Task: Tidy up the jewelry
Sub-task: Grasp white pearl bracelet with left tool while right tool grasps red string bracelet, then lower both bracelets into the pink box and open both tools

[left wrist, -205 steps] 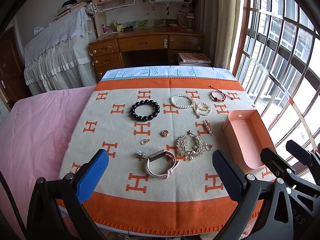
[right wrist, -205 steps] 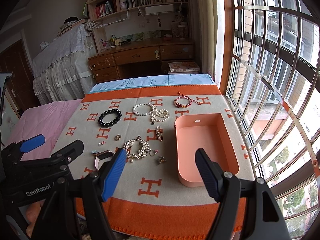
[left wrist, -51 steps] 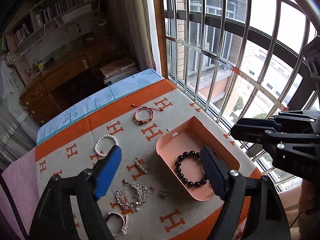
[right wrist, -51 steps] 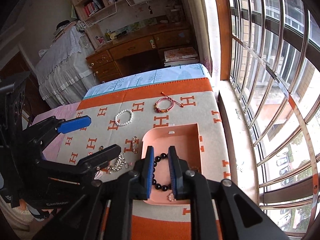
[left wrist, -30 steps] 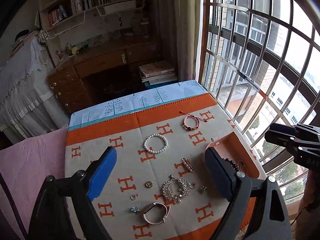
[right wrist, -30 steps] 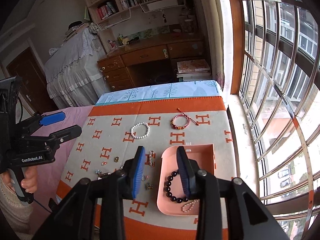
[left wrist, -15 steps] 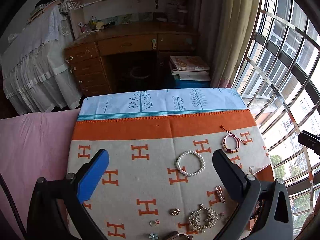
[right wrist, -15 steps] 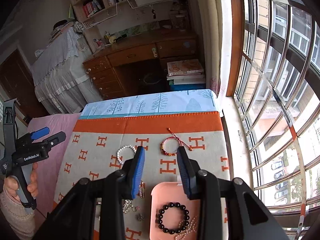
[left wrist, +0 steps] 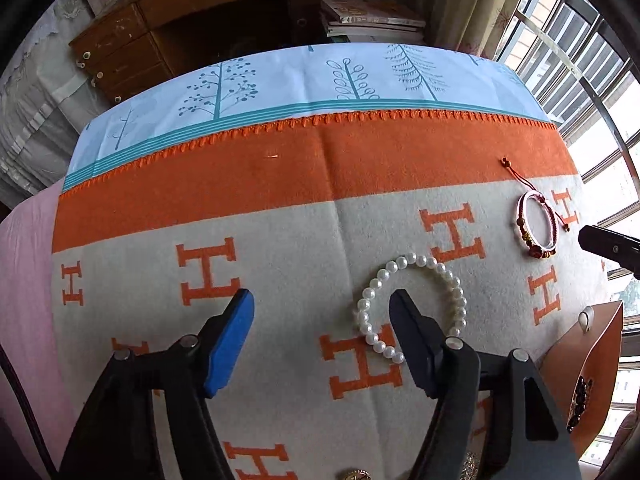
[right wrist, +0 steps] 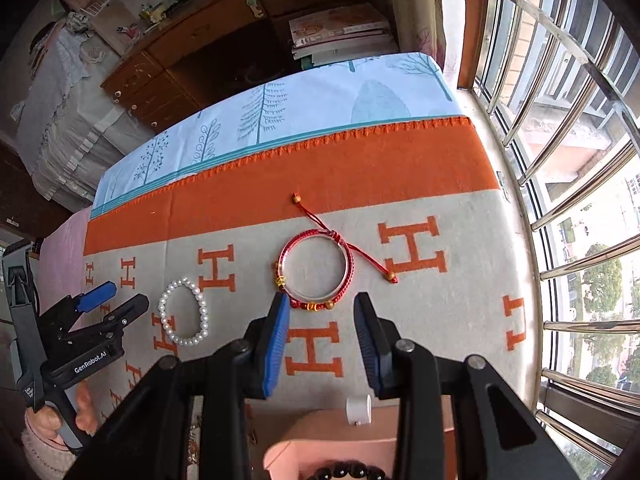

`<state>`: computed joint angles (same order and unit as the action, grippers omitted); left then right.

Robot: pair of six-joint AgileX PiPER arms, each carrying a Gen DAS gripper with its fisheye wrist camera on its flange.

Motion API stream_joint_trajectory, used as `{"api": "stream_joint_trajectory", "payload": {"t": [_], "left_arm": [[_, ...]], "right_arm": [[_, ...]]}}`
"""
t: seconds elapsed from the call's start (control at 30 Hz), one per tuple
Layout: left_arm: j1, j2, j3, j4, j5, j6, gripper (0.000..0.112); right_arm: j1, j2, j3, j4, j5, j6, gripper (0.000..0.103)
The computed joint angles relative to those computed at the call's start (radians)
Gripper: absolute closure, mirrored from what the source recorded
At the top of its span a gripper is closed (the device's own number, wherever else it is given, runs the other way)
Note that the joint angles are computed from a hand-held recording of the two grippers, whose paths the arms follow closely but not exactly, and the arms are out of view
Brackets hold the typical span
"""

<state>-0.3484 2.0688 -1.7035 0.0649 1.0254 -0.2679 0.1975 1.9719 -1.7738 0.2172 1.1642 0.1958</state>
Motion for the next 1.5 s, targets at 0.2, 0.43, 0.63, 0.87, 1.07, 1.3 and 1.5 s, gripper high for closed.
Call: {"api": "stream_joint_trajectory", "payload": {"t": [0.2,0.43,0.63,0.87,1.07,1.3,1.5], "left_arm": [[-0.007,0.057,-0.048,-0.010,0.027,0.028,0.050],[-0.021,0.108,-0.125,-0.020,0.086,0.043,0.060],[-0.039,0.151,-0.214,-0.057,0.156,0.052,0.106],[-0.066,0.023,-0.064,-0.049,0.040,-0.011,0.107],[-0.126,-0.158,0.009,-0.016,0.016,-0.044,0.107],[-0.262,-0.332,0.010,0.033,0.058,-0.078,0.107],[-0.448,-0.379,-0.006,0.062,0.082,-0.138,0.107]], "right_arm": [[0.012,0.084,-0.039,-0.026,0.000,0.024,0.070],[0.043,0.147,-0.107,-0.106,0.009,0.057,0.086],[0.060,0.140,-0.091,-0.148,-0.013,0.057,0.097],[0.035,0.046,0.026,-0.046,-0.094,0.004,0.097],[0.015,-0.136,0.167,0.022,-0.152,-0.039,0.097],[0.000,-0.412,0.358,0.065,-0.185,-0.092,0.097],[-0.012,-0.648,0.503,0.027,-0.180,-0.069,0.097]]}}
